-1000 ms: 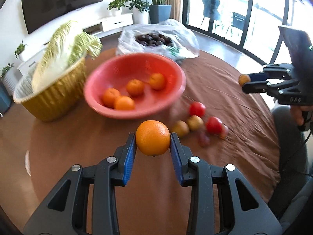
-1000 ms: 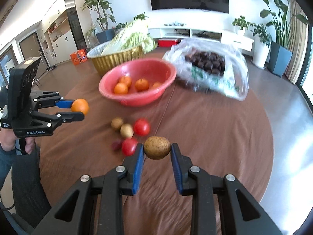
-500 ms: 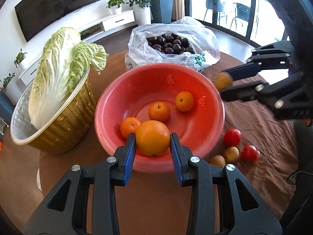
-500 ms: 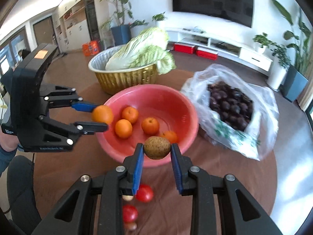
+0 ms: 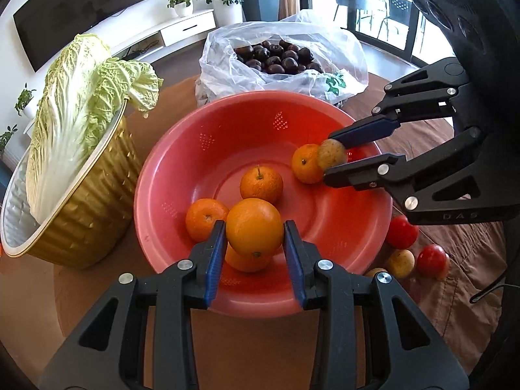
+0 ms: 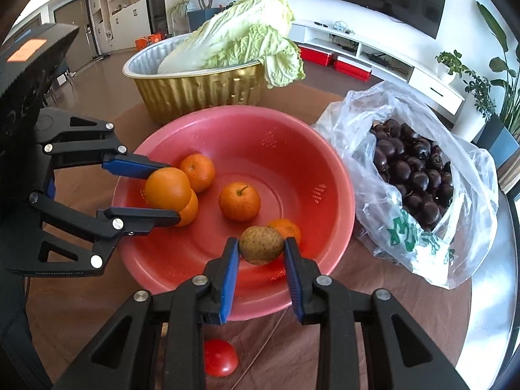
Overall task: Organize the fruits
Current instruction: 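Carry the orange and potato into the red bowl and open both tools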
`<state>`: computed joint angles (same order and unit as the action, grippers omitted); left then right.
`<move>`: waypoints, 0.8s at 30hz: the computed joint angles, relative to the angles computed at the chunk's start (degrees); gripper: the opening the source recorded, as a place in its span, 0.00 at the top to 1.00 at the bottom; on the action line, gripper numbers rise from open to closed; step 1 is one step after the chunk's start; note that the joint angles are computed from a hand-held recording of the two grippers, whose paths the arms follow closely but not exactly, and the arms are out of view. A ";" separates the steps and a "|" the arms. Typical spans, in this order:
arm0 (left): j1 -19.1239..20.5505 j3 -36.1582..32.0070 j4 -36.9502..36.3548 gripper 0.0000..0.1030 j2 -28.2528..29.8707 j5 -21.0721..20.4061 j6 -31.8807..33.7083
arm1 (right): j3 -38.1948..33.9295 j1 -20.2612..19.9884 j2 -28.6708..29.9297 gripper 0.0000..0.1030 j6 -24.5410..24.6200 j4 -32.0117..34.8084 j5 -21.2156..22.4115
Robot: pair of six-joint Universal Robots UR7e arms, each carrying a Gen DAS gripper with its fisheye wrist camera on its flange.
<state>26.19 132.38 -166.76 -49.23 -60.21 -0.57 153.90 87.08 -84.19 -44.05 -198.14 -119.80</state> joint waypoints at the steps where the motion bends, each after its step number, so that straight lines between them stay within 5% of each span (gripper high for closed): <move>1: 0.01 -0.01 -0.02 0.67 0.04 -0.01 0.01 | -0.18 0.11 0.36 0.71 0.09 -0.16 -0.27; 5: -0.02 0.23 0.06 0.66 -0.14 -0.02 -0.28 | -0.30 0.36 1.31 0.71 0.08 -1.13 -0.73; 8: -0.27 0.57 -0.57 0.48 0.17 1.11 -0.35 | -0.29 0.38 1.44 0.70 0.00 -1.37 -0.76; 16: -0.61 2.01 -1.59 0.48 -1.73 0.58 -1.18 | -0.19 1.03 1.48 0.63 -0.84 -2.81 -1.74; 21: -2.65 5.44 -3.39 0.28 -5.19 1.10 -3.38 | 2.12 1.94 -2.61 0.52 -1.50 -4.25 -1.94; 24: -4.67 8.42 -4.76 0.20 -7.72 0.88 -5.91 | 5.39 0.63 -10.71 0.47 -1.43 -0.72 1.04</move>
<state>21.52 140.80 -171.52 -56.96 -59.33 -6.48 159.29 87.71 -94.90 -45.48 -198.86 -118.76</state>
